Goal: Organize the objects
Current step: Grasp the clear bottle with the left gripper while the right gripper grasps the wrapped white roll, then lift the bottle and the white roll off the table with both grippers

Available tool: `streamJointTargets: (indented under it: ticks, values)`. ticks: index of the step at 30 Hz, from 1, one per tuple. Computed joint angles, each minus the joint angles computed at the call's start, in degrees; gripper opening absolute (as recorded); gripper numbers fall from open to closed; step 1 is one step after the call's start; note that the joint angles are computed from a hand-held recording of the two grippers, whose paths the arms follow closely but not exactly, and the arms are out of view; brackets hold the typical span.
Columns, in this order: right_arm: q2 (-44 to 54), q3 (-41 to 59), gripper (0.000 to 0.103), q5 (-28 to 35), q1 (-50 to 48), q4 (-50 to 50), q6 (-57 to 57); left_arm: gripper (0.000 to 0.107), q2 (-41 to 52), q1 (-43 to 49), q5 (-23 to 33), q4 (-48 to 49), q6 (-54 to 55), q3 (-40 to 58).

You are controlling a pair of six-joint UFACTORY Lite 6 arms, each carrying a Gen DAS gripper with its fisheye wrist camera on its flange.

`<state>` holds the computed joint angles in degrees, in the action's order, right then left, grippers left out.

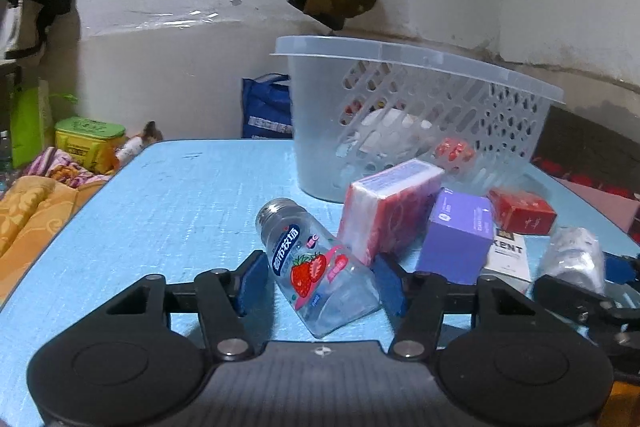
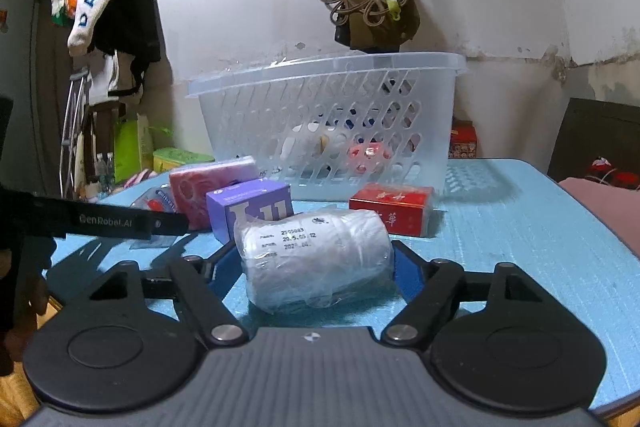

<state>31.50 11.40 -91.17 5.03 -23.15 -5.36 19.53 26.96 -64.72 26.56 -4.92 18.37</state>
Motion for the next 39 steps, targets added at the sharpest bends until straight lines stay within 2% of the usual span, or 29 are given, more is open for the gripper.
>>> streamJointTargets:
  ticks: [7,9,12,16,20,21,22,23,30,34,39]
  values:
    - [1.0,0.4,0.079,-1.5,-6.4,-5.0,0.9,0.058,0.9,4.7,-7.5,3.3,0.6,-3.1]
    - [1.5,0.7,0.079,-1.7,-7.2,-5.9,1.0,0.057,0.4,4.2,-7.5,2.3,2.0,-3.7]
    - [2.6,1.4,0.079,-1.9,-8.6,-7.8,1.0,0.056,0.6,2.8,-4.4,0.3,2.0,-2.7]
    - [3.5,2.2,0.079,-1.4,-11.5,-11.2,0.8,0.056,0.8,0.8,-5.4,-3.2,4.8,-3.6]
    - [4.0,2.3,0.079,-1.5,-13.3,-13.3,0.3,0.063,1.3,-2.8,-6.5,-8.2,5.6,-4.0]
    - [4.1,2.2,0.079,-1.8,-13.5,-13.3,-0.2,0.061,1.5,-3.7,-6.9,-9.5,5.6,-4.1]
    - [4.1,2.2,0.079,-1.9,-13.4,-13.1,-0.4,0.053,1.5,-4.7,-7.3,-11.1,5.5,-4.4]
    - [4.2,2.0,0.079,-2.0,-13.7,-13.4,-0.6,0.052,1.2,-4.9,-7.5,-11.5,5.2,-4.7]
    - [1.6,0.2,0.079,-1.9,-16.1,-14.6,-0.7,0.048,0.0,0.7,-13.6,-5.3,4.5,-8.2]
    - [-1.2,-1.2,0.079,-1.1,-12.1,-9.0,-0.1,0.048,0.2,2.7,-13.0,-1.7,4.9,-7.4]
    - [-4.3,-3.2,0.079,-0.7,-7.8,-3.2,0.1,0.048,2.1,5.9,-9.4,2.5,3.6,-4.6]
